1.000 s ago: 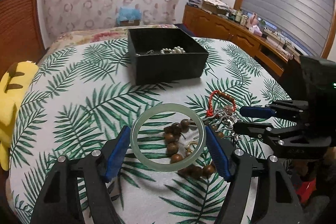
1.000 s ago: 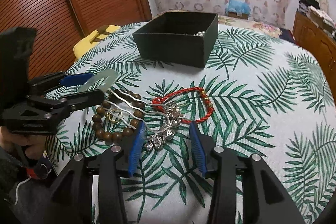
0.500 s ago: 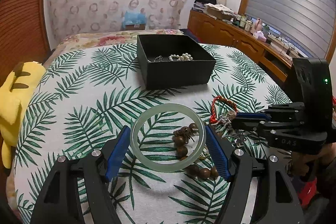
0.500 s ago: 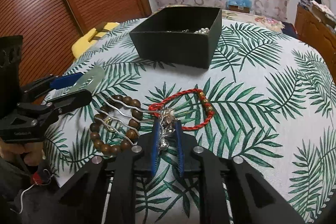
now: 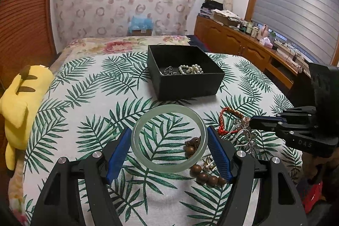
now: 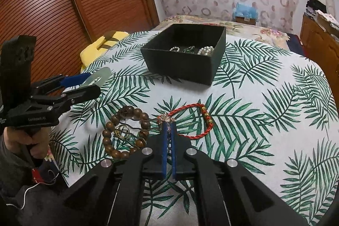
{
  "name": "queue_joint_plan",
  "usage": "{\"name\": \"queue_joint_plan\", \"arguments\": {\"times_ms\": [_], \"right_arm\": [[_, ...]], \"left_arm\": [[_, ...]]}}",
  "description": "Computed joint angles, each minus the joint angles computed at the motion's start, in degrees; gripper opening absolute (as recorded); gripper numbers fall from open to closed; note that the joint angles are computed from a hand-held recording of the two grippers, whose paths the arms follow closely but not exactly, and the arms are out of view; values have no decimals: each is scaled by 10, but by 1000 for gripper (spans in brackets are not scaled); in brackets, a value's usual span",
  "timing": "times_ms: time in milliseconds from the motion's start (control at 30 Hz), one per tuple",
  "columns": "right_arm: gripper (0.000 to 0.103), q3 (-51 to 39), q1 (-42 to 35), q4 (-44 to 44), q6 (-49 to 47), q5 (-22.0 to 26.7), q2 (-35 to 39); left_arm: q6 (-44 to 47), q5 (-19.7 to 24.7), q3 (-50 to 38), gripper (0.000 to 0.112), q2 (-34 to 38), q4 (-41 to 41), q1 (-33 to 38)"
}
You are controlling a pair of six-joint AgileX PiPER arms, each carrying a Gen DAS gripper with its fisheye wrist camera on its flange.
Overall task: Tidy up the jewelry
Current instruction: 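Grasp the silver charm bracelet beside the red bracelet with the right tool, then lift the silver charm bracelet with the right tool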
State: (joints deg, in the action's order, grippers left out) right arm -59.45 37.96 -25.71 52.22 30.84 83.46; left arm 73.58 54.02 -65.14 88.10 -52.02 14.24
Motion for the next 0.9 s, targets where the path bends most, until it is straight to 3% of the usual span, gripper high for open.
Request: {"name": "queue_joint_plan", "arguments": {"times_ms": [900], "right_arm": [[3, -64, 3, -74, -41, 110, -25]], "left_arm": [[9, -5, 1, 69, -12, -9, -9]]}}
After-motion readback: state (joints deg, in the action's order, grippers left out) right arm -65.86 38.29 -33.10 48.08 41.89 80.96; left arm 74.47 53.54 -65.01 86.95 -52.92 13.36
